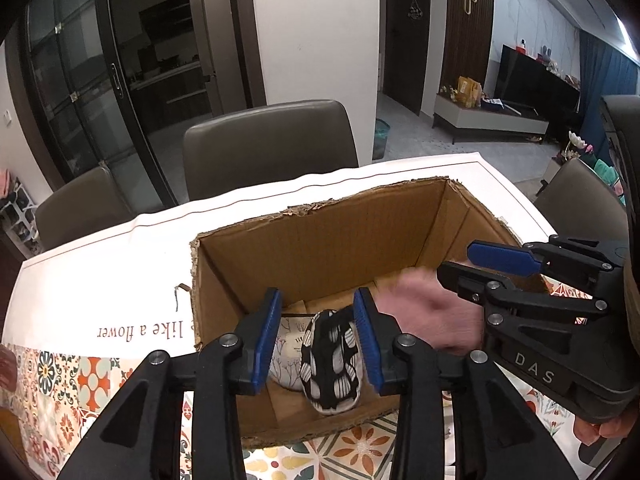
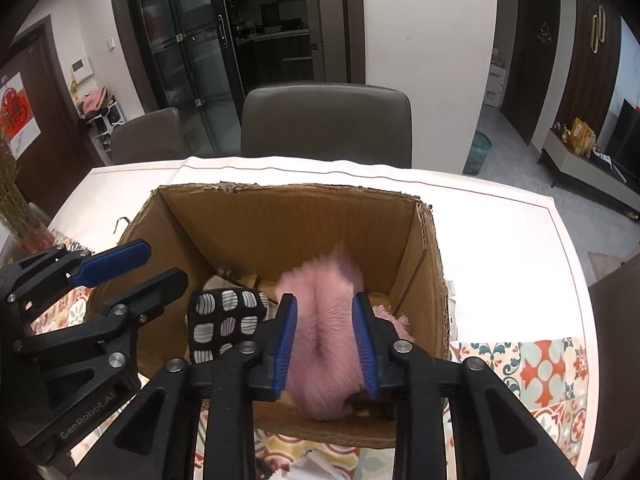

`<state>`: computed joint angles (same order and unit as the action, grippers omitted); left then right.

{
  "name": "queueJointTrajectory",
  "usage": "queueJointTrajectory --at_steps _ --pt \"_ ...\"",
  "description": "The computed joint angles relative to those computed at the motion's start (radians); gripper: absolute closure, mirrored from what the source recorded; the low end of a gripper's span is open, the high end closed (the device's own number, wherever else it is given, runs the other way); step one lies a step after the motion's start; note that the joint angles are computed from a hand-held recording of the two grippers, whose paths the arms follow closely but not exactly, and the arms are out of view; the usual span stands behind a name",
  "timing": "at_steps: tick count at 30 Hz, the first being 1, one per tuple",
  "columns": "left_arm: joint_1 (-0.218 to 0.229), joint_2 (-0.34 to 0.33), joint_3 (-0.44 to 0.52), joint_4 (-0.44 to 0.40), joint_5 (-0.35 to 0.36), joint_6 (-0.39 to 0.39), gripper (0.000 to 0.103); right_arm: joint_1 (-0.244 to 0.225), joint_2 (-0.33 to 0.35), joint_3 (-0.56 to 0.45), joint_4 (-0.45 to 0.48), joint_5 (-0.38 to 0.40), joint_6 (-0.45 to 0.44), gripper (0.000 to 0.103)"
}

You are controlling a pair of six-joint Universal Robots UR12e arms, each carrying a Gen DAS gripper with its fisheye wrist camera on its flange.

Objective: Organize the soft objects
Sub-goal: 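Open both tools to drop the slipper and towel into the box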

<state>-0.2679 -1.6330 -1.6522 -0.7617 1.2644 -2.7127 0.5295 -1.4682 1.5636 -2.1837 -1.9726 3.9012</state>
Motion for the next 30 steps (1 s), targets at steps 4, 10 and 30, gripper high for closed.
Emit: queueJointTrajectory --at_steps 4,10,30 --pt "0.006 0.014 -0.013 0.027 0.005 -0.005 0.064 0.009 -0.003 -0.001 -0.001 -0.018 0.002 0.072" --pt "0.019 0.052 -0.042 0.065 -0.004 -0.011 0.062 0.036 -0.019 -0.002 0.011 -0.081 0.056 0.066" --pt "0.071 0.205 -0.166 0.131 -0.094 0.019 0.055 0.167 -0.061 -0.023 0.111 -0.308 0.195 0.05"
